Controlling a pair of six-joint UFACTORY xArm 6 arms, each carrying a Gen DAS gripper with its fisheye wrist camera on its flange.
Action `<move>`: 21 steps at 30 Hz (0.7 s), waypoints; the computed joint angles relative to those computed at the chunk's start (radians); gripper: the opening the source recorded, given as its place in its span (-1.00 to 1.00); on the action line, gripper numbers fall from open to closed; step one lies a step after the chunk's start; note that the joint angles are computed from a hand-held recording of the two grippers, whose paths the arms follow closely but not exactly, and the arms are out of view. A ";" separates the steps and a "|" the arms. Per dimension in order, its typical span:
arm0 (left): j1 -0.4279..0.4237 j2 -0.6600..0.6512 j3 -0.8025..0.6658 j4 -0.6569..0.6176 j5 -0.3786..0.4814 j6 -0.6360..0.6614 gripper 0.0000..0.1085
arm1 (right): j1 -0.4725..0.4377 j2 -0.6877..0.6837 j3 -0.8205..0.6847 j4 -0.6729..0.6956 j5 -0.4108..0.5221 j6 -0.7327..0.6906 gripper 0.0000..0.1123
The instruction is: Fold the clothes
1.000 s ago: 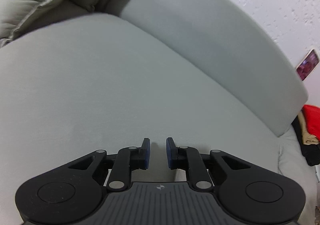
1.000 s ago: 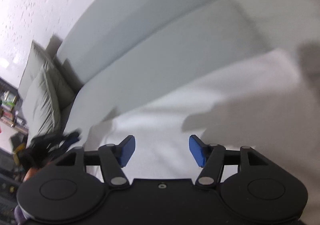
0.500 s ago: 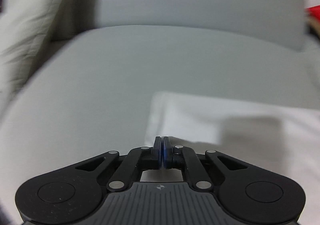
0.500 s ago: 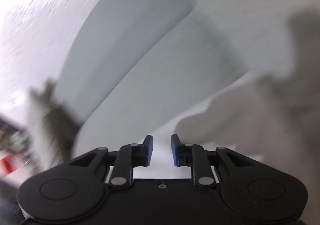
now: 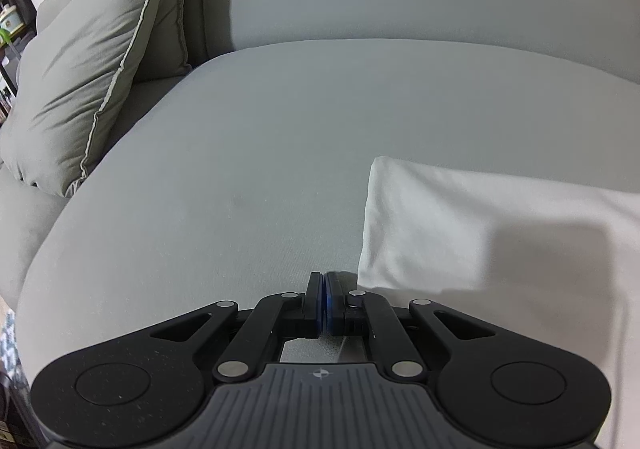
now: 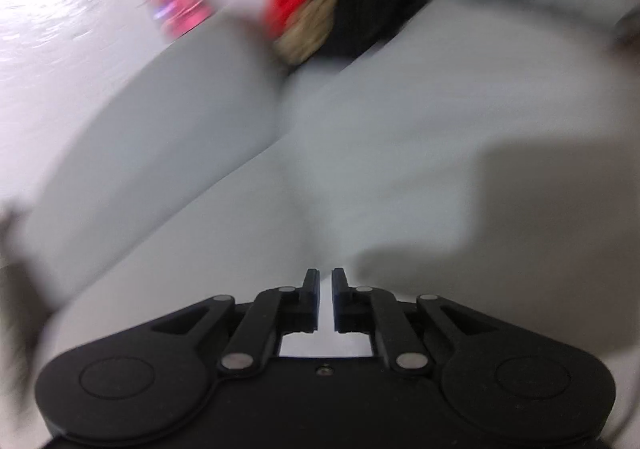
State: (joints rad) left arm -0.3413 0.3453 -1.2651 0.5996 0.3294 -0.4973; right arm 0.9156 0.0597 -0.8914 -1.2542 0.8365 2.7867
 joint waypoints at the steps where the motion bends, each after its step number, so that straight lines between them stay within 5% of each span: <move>1: -0.004 -0.004 0.003 0.004 0.001 -0.002 -0.92 | -0.021 0.016 -0.003 -0.081 -0.102 0.036 -0.84; 4: -0.005 -0.010 0.013 0.015 0.000 0.007 -0.92 | -0.016 0.097 -0.054 -0.074 -0.156 -0.029 -0.98; 8: 0.002 -0.031 0.041 -0.040 -0.019 0.059 -0.92 | 0.061 0.079 -0.047 0.274 0.144 -0.230 -1.00; 14: -0.015 -0.234 0.290 -0.626 -0.228 0.532 -0.89 | 0.151 -0.080 -0.013 0.323 0.265 -0.246 -0.84; 18: -0.069 -0.468 0.492 -1.020 -0.239 0.945 -0.87 | 0.227 -0.150 0.003 0.301 0.262 -0.240 -0.61; 21: -0.088 -0.550 0.567 -1.056 -0.207 0.990 -0.84 | 0.276 -0.125 -0.024 0.292 0.236 -0.233 -0.43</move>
State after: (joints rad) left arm -0.4294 -0.2044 -0.6976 -0.4560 0.1225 0.4930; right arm 1.1919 -0.0652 -0.9152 -0.9621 1.0730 2.5542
